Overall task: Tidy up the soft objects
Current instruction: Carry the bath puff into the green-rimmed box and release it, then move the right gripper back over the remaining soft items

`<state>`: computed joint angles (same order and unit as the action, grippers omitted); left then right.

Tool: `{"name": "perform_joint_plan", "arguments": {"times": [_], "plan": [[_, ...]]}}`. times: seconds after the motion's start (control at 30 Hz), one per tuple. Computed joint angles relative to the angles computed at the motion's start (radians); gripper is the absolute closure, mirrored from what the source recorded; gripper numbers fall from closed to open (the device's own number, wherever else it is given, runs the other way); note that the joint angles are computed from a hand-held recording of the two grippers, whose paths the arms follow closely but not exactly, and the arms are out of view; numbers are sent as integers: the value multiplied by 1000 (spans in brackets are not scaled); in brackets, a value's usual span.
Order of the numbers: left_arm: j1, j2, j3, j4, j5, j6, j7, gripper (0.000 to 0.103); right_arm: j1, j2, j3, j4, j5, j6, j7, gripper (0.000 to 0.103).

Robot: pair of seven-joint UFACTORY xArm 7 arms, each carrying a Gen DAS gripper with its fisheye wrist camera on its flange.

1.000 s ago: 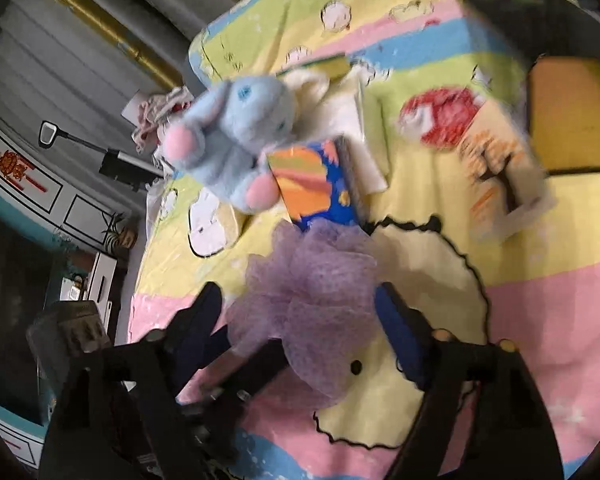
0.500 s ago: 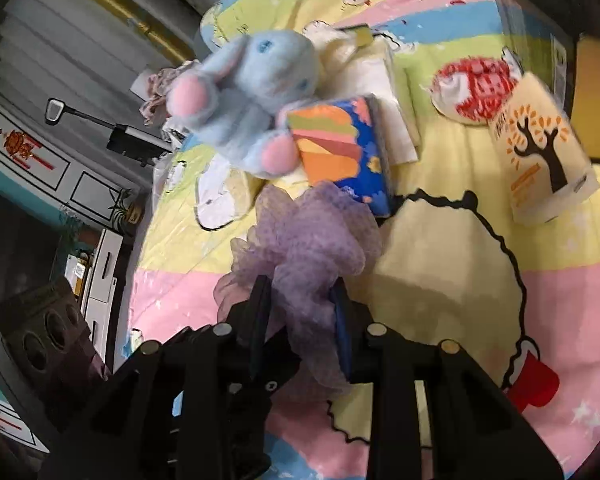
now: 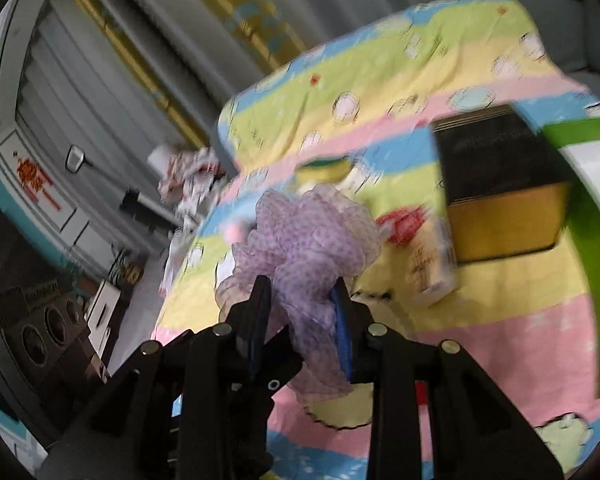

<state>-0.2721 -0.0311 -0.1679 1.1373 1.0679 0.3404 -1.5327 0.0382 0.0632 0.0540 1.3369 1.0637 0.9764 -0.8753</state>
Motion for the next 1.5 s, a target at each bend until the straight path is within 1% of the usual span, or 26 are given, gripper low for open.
{"name": "perform_joint_plan", "arguments": {"times": [0.07, 0.13, 0.2, 0.27, 0.4, 0.47, 0.5, 0.53, 0.6, 0.67, 0.73, 0.83, 0.87, 0.93, 0.97, 1.0, 1.03, 1.07, 1.13, 1.2, 1.23, 1.27, 1.3, 1.37, 1.47, 1.5], "plan": [[-13, 47, -4, 61, 11, -10, 17, 61, -22, 2, -18, 13, 28, -11, -9, 73], [-42, 110, 3, 141, 40, -11, 34, 61, -45, 9, -31, 24, 63, -19, -17, 73], [-74, 168, 16, 215, 26, -12, 78, 61, -68, 17, -40, 32, 96, -29, -18, 73], [-97, 235, 25, 296, -16, -26, 147, 61, -96, 33, -51, 47, 136, -41, -17, 73], [-111, 370, 13, 444, -155, -61, 337, 61, -151, 57, -63, 62, 205, -47, -1, 74], [-99, 446, -22, 527, -253, -69, 459, 61, -178, 76, -66, 68, 237, -56, 12, 75], [-98, 473, -32, 555, -289, -69, 498, 61, -188, 85, -65, 72, 252, -63, 21, 75], [-88, 514, -58, 600, -342, -65, 558, 61, -199, 95, -67, 75, 256, -82, 39, 75], [-78, 579, -102, 674, -424, -44, 669, 61, -209, 98, -65, 70, 246, -139, 70, 75], [-96, 647, -120, 761, -475, -11, 746, 61, -215, 105, -62, 68, 230, -191, 103, 75], [-127, 700, -113, 835, -512, 22, 782, 61, -220, 117, -56, 70, 216, -222, 130, 75], [-143, 773, -128, 925, -591, 62, 848, 61, -206, 130, -49, 66, 130, -329, 207, 74], [-151, 789, -127, 948, -612, 73, 861, 61, -207, 136, -46, 65, 111, -348, 234, 74], [-158, 816, -127, 982, -656, 96, 892, 61, -219, 155, -41, 77, 87, -352, 266, 72], [-160, 819, -124, 987, -675, 102, 904, 58, -219, 157, -37, 75, 67, -368, 283, 72], [-160, 818, -123, 984, -693, 100, 915, 54, -221, 161, -34, 77, 51, -384, 294, 72], [-160, 812, -120, 975, -711, 101, 924, 39, -218, 156, -31, 68, 30, -412, 312, 71], [-166, 806, -108, 967, -724, 101, 925, 29, -222, 162, -27, 73, 23, -423, 321, 66], [-188, 778, -60, 929, -732, 80, 896, 25, -233, 150, -16, 56, 46, -450, 312, 54], [-189, 758, -47, 899, -762, 61, 910, 21, -244, 136, -5, 42, 100, -457, 268, 39], [-187, 738, -42, 874, -779, 53, 915, 21, -245, 134, -5, 43, 114, -454, 256, 37], [-190, 726, -30, 860, -792, 52, 917, 21, -242, 136, -6, 47, 118, -456, 253, 33], [-197, 702, -11, 830, -800, 45, 910, 21, -238, 130, -5, 42, 120, -464, 249, 25], [-214, 654, 34, 764, -811, 15, 891, 21, -226, 115, -3, 31, 124, -486, 228, 17], [-244, 559, 110, 635, -824, -32, 853, 21, -213, 89, -1, 17, 156, -484, 167, 13], [-255, 523, 137, 587, -818, -52, 832, 21, -208, 84, -3, 15, 164, -481, 155, 10]]}}
